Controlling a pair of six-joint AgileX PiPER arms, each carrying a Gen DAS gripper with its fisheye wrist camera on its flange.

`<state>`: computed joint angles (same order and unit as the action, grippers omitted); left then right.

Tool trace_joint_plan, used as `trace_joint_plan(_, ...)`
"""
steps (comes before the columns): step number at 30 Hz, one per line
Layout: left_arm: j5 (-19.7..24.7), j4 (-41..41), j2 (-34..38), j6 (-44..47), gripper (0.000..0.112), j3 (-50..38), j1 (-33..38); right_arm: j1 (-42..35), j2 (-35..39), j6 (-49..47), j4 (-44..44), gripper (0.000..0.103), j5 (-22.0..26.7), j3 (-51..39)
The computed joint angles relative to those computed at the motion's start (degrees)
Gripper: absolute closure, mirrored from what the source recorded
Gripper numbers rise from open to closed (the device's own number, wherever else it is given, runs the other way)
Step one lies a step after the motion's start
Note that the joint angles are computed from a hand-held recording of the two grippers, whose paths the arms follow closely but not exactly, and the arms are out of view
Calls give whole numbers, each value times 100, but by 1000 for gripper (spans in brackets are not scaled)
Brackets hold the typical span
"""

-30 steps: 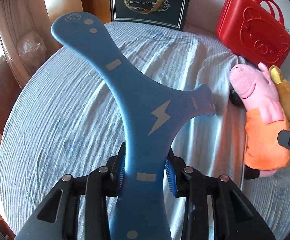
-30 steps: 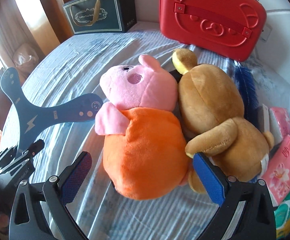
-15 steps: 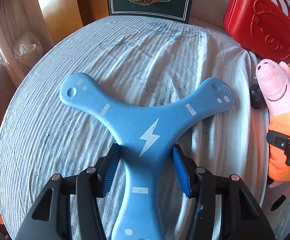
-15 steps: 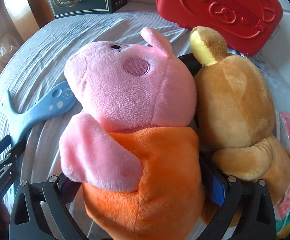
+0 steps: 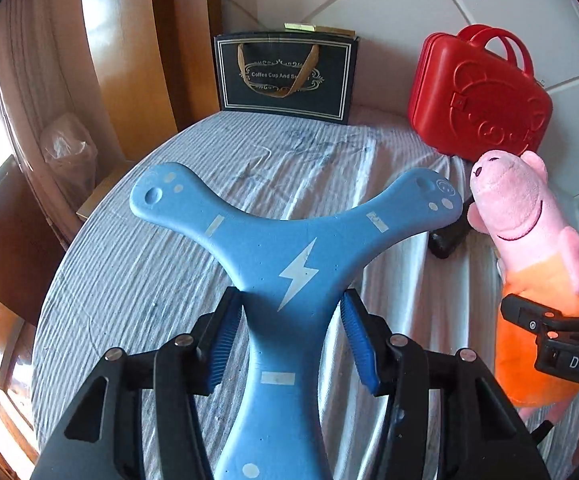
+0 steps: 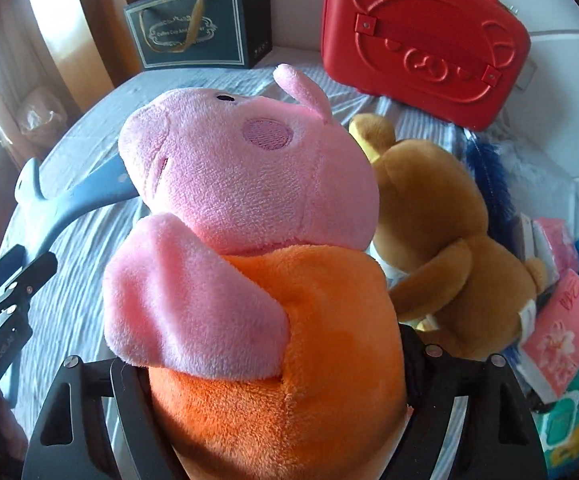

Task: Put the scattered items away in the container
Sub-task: 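Lift the boomerang and pig plush and carry both over the blue bin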

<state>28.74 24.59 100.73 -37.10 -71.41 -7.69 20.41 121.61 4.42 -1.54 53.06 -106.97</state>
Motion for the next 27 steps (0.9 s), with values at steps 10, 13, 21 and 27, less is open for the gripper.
trace_joint_plan(10,471,327,-1168,-46,62,-14,-866,-124,-1872,374,-158,21,-228,1191)
trace_joint_plan(13,692,638,-1390,-393,62,-191,-1459,-378,-2626,462,-314,21,-320,1728)
trace_joint_plan(21,1832,1853,-1110,-1550,62,-1591,-3653,-2291,-4449,-688,320,20,-103,2348)
trace_joint_plan(27,3213,2655,481,-1930,62,-4257,-5425,-5587,-4657,-3646,2912,20,600,1884)
